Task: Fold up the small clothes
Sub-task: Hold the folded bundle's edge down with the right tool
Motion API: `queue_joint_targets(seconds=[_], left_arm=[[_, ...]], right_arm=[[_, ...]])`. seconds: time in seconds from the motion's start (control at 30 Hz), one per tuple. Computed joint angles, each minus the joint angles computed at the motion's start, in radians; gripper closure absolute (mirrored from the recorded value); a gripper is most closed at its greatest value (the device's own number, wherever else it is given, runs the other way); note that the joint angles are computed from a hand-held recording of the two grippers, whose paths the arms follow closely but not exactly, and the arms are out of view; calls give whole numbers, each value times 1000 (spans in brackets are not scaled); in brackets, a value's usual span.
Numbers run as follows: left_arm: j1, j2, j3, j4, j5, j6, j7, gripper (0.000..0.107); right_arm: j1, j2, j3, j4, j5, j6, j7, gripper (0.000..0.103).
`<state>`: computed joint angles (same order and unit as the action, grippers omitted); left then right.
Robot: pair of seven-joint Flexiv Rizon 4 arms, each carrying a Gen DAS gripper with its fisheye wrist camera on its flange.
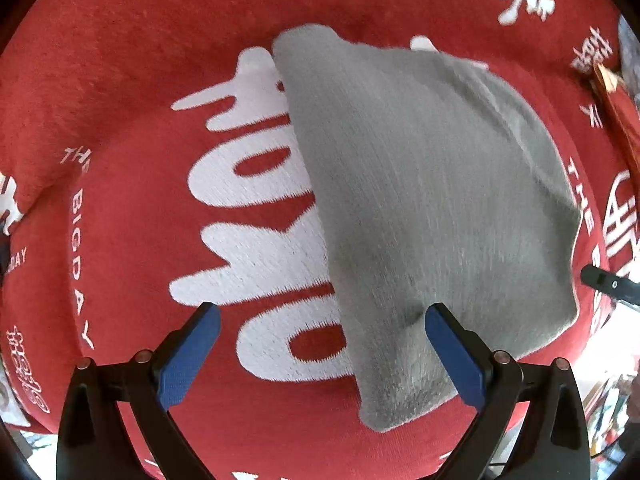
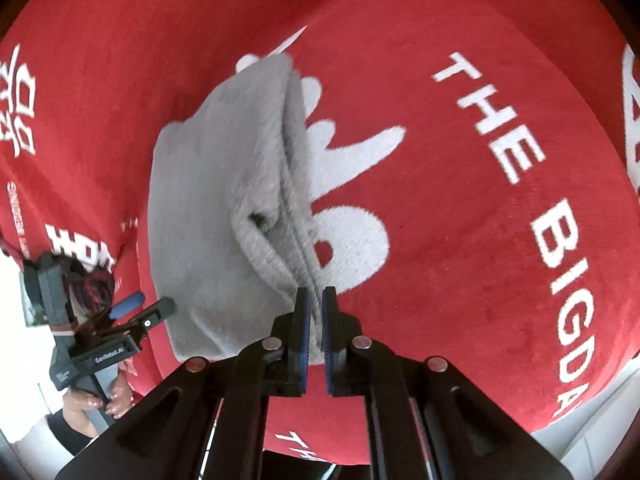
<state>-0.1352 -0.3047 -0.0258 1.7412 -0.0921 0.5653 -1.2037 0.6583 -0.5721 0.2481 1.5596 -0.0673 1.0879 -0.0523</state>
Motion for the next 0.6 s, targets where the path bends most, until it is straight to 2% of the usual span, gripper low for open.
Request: queue_joint_targets(seconds=[0.2, 0.3, 0.6], left_arm=[[8, -62, -5, -92, -27, -5, -48, 5], [-20, -90, 3, -120, 22, 6, -94, 5], [-2, -103, 0, -123, -4, -14, -75, 5]], right_arm=[[-8, -8, -12, -26, -9, -31, 1, 97], [-11, -24, -12, -50, -9, -40, -10, 96], [-10, -27, -17, -67, 0, -61, -11, 96]])
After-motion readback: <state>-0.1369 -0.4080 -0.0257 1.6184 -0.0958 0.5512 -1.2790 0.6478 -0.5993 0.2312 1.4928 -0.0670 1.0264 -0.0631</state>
